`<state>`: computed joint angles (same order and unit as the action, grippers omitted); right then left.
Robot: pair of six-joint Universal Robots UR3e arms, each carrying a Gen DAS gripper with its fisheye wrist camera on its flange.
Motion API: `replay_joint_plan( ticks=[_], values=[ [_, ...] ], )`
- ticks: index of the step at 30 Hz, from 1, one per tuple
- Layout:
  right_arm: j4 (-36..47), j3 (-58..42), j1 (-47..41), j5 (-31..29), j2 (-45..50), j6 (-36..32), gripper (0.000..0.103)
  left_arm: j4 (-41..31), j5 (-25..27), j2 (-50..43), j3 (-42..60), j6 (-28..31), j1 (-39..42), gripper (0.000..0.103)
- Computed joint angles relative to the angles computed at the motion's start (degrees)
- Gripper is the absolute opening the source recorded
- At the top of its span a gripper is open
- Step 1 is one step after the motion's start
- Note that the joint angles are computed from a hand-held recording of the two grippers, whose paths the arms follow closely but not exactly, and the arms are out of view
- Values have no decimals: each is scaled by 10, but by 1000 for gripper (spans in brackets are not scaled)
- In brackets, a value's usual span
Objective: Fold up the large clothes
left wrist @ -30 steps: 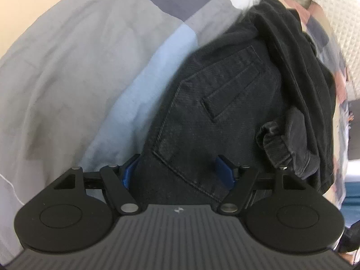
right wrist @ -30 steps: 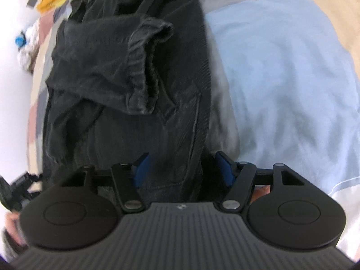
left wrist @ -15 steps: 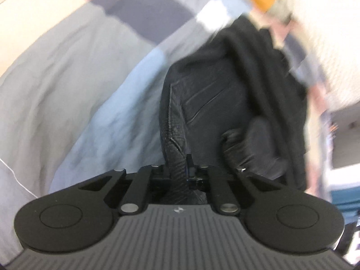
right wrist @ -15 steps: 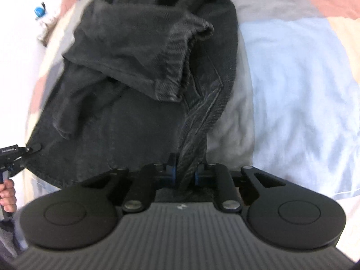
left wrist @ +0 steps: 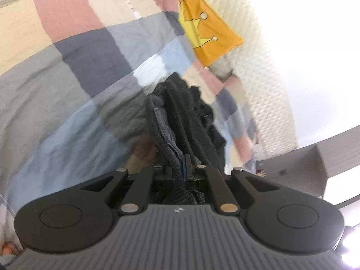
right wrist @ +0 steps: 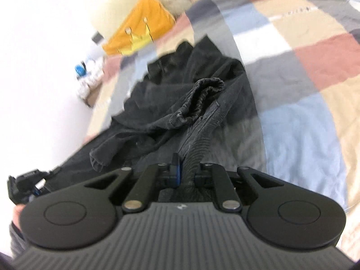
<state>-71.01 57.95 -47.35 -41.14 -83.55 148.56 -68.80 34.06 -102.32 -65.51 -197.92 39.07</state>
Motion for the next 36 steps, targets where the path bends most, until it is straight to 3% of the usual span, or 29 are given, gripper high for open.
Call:
replay_joint_plan(
  ticks=[4,10,11,13,15,19,20,22,23,24,25,28,30,31,33,36],
  values=[
    [105,-55,-53,47,-13,-56,11,-19,-40,39,-4,-6,25,6],
    [257,-109,-118,76,-46,-159,11,-189,-108,151,-39,113,98,6],
    [271,-103,-126,78,-54,-172,11,-244,-118,175,-43,147,116,6],
    [384,-143,-171,78,-60,-251,11,-357,-135,209,-41,230,151,6],
    [509,-191,-220,75,-61,-343,11,-551,-153,234,-3,366,197,6],
    [719,-321,-299,54,-27,-469,11,-1014,-144,194,194,674,296,6],
    [756,-360,-310,49,-12,-482,12,-1082,-137,182,237,713,313,6],
    [793,-442,-310,50,24,-463,12,-1115,-132,173,273,720,320,6],
    [789,-456,-306,54,27,-448,12,-1088,-138,180,267,694,312,6],
    [743,-447,-284,61,25,-402,12,-1016,-145,194,237,633,295,6],
    [691,-414,-268,66,11,-361,12,-896,-150,217,183,539,272,6],
    [435,-255,-195,75,-39,-171,12,-536,-147,236,47,283,194,6],
    [251,-177,-132,63,-38,-23,12,-296,-105,203,3,99,129,6],
    [206,-159,-116,54,-35,16,12,-202,-82,179,-6,25,99,6],
    [73,-135,-59,28,-2,123,12,-92,-31,105,33,-69,39,6],
    [-67,-133,0,1,61,236,12,-4,31,-28,149,-157,-35,6]
  ],
)
